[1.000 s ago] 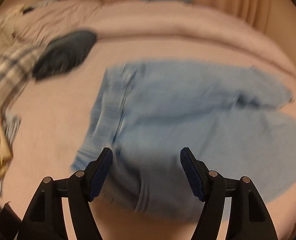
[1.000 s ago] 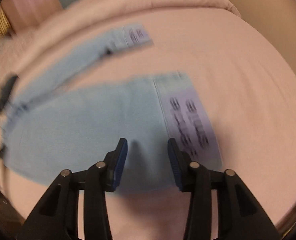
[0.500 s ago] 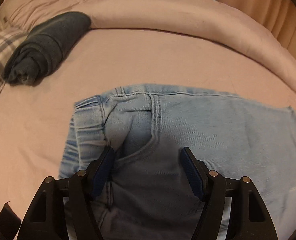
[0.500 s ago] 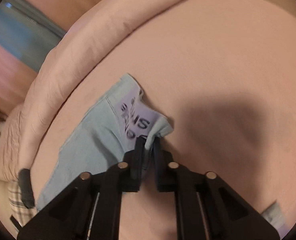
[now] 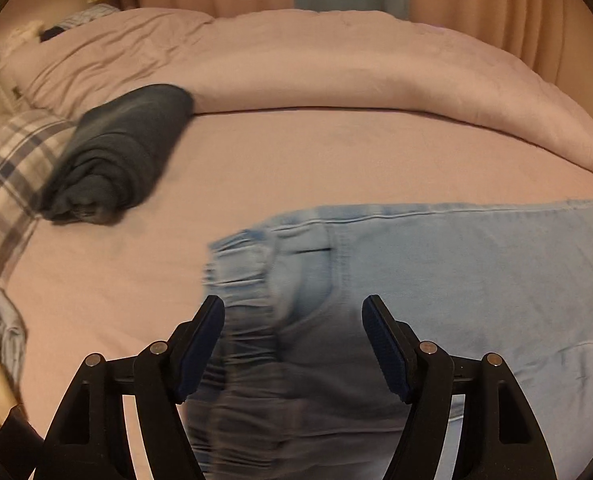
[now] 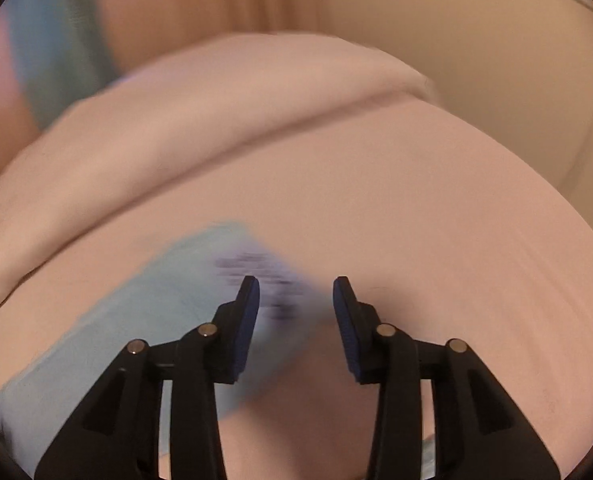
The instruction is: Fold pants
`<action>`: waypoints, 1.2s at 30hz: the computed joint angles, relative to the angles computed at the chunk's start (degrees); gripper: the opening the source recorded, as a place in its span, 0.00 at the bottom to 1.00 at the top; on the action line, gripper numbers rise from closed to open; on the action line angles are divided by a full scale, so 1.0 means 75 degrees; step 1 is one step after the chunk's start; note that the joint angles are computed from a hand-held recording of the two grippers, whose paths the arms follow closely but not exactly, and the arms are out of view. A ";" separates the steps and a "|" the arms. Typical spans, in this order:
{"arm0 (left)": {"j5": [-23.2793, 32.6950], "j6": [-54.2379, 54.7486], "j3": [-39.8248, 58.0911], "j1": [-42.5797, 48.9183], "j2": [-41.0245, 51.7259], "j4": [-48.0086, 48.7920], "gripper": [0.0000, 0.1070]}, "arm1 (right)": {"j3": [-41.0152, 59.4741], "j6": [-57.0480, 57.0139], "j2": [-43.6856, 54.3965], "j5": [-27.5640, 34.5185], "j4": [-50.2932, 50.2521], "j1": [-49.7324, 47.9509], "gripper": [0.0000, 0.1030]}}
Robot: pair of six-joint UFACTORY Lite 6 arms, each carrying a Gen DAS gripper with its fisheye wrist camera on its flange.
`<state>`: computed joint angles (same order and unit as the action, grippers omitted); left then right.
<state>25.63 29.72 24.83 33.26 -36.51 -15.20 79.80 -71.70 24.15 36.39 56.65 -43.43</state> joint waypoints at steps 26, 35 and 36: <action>0.1454 0.4199 0.4048 0.0485 0.4600 -0.1951 0.72 | -0.0101 0.0902 0.0426 -0.0336 -0.4126 0.7731 0.49; 0.1449 0.3698 0.4477 -0.0246 0.5822 -0.0338 0.62 | 0.1707 0.1795 0.2284 0.0481 -0.5869 0.7310 0.49; 0.1594 0.3937 0.4516 -0.0177 0.5846 -0.0615 0.51 | 0.1799 0.2112 0.2516 0.0488 -0.6133 0.7263 0.49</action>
<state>37.59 59.24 58.70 31.93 7.34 -19.82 93.29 -55.87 43.02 40.05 10.65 11.04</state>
